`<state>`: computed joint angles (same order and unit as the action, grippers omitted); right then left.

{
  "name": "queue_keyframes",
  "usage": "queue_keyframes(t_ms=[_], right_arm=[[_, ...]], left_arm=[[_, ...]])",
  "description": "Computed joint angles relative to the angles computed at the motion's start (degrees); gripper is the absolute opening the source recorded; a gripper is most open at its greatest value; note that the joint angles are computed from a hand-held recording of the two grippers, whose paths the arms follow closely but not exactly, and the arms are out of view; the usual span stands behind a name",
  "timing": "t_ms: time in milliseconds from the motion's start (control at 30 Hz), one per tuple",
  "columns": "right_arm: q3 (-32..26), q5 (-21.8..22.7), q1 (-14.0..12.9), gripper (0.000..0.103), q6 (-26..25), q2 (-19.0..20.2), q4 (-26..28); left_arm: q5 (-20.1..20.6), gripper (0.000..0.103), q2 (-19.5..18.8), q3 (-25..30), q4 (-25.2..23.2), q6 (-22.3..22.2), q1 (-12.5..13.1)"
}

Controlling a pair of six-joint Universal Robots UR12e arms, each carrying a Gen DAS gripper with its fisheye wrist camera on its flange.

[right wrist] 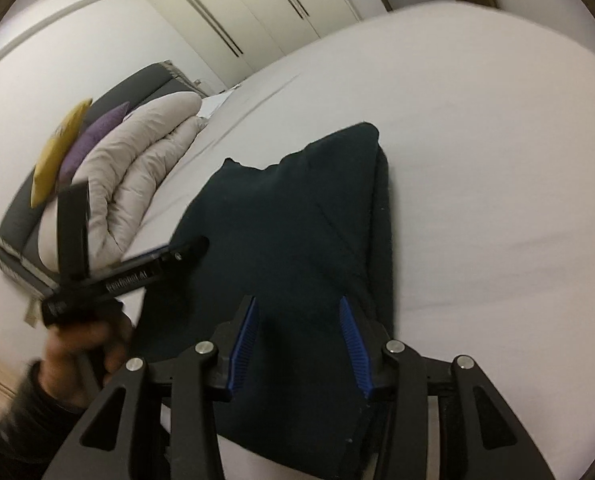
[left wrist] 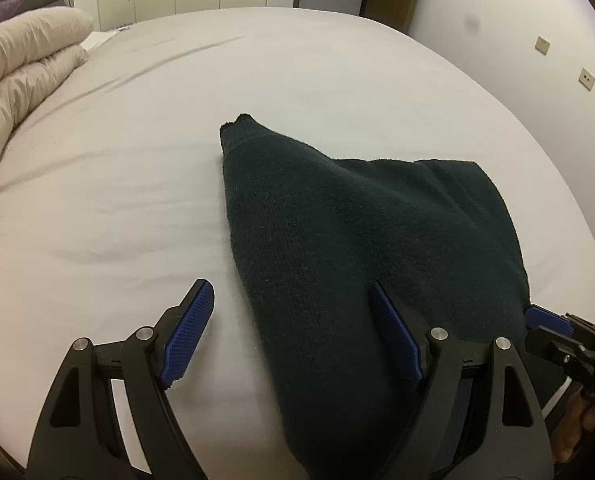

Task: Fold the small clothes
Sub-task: 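Open both tools and pull them back from the folded sweater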

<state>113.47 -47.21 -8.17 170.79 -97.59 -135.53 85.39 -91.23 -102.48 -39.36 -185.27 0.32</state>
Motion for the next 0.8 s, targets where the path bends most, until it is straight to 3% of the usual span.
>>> queue_keyframes(t_ms=[167,300,333,400,433,467,500,567,633,667,733,800], right_arm=[[0.54,-1.37,-0.41,0.046,-0.82,-1.11,0.06],[2.13,-4.38,-0.08,0.051,0.04,-3.57,-5.39],[2.72,-5.12,0.03,0.053,-0.19,-4.42,-7.68],[3.77,-5.89,-0.19,0.063,-0.39,-6.03,-11.90],[4.63,-6.12,-0.34,0.077,0.18,-7.08,-15.52],[5.40,-6.02,-0.67,0.094,0.94,-7.95,-18.81],[6.20,-6.15,-0.87,0.102,2.21,-8.69,-22.85],[8.03,-5.68,-1.61,0.103,5.33,-9.95,-31.96],[8.50,-7.15,-1.45,0.103,6.03,-10.66,-36.54],[8.45,-8.69,-1.06,0.103,6.18,-10.87,-37.61],[7.97,-12.21,-0.17,0.103,5.47,-11.48,-37.23],[7.35,-11.55,-0.52,0.103,5.42,-11.88,-35.07]], left_arm=[[2.21,0.080,1.05,-0.64,1.38,-1.06,-0.88],[6.33,0.080,3.66,-2.53,6.87,-1.36,-1.98],[7.83,0.080,4.49,-3.31,9.50,-1.52,-2.44],[15.36,0.084,6.41,-5.58,18.51,-0.75,-4.78],[20.34,0.103,7.11,-6.83,24.29,0.33,-6.48],[23.77,0.103,7.50,-7.95,29.97,1.54,-7.96],[26.34,0.103,7.73,-8.71,34.38,2.65,-9.17],[28.59,0.103,8.34,-9.32,38.29,3.79,-10.86],[25.58,0.103,9.51,-9.51,37.28,3.35,-10.93],[24.03,0.103,10.36,-9.19,33.71,2.31,-10.84],[19.92,0.103,11.61,-7.93,24.94,0.49,-10.10],[17.97,0.103,12.18,-7.89,22.02,-2.66,-9.57]])
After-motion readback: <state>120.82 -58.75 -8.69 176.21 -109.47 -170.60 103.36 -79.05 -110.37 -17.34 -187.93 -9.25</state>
